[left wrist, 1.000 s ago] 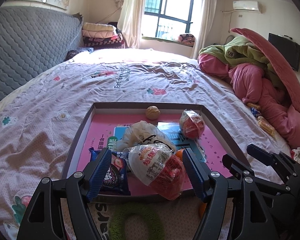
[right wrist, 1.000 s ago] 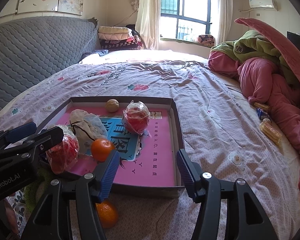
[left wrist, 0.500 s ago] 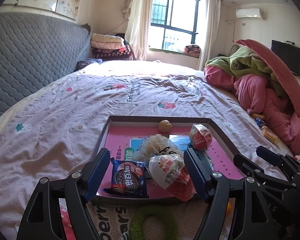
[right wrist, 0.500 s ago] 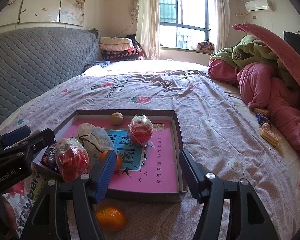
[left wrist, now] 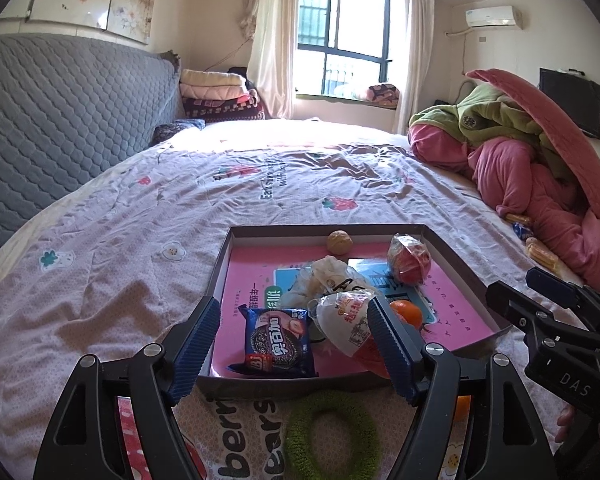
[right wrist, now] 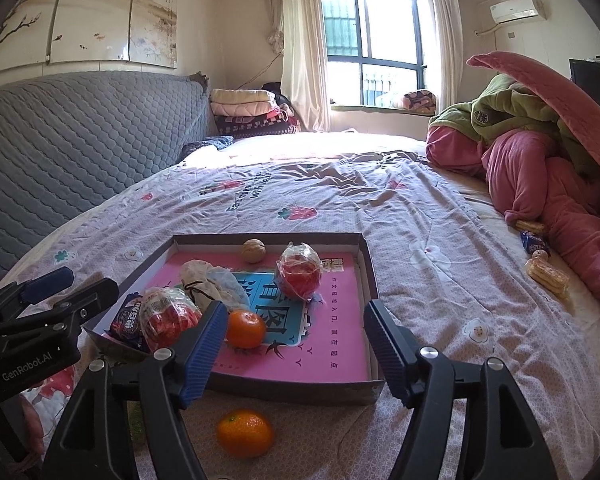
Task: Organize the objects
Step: 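Withdraw both tools from the lid toward the green ring and orange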
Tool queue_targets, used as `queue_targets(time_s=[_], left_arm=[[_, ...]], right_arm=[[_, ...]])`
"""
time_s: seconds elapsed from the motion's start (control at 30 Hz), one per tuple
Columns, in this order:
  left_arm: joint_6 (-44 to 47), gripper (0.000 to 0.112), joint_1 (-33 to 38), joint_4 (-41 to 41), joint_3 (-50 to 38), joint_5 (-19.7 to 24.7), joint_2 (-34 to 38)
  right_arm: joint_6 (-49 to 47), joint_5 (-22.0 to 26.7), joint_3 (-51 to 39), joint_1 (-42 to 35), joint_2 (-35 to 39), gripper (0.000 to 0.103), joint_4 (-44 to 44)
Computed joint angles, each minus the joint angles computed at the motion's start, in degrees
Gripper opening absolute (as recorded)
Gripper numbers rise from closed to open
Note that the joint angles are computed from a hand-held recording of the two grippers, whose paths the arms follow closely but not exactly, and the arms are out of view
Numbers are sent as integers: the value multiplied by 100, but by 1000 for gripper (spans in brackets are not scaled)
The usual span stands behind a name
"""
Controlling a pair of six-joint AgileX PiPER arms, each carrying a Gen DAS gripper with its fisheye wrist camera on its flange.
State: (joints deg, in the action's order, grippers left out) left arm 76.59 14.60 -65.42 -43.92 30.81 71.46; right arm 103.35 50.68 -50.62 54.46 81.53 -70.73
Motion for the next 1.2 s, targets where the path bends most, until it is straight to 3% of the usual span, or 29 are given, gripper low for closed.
queue_targets(time_s=[0.43,0.7,1.2], left_arm=[[-85,77,33,308,114,94,-59],[-137,77,-104,474,243,-77,-116],[-765,77,281,1240,148,787,138]], right_arm=[[-111,-80,-13,70,31,71,55],[-225,-48,-19,109,38,71,137],[-451,-247,81,166,123,71,574]])
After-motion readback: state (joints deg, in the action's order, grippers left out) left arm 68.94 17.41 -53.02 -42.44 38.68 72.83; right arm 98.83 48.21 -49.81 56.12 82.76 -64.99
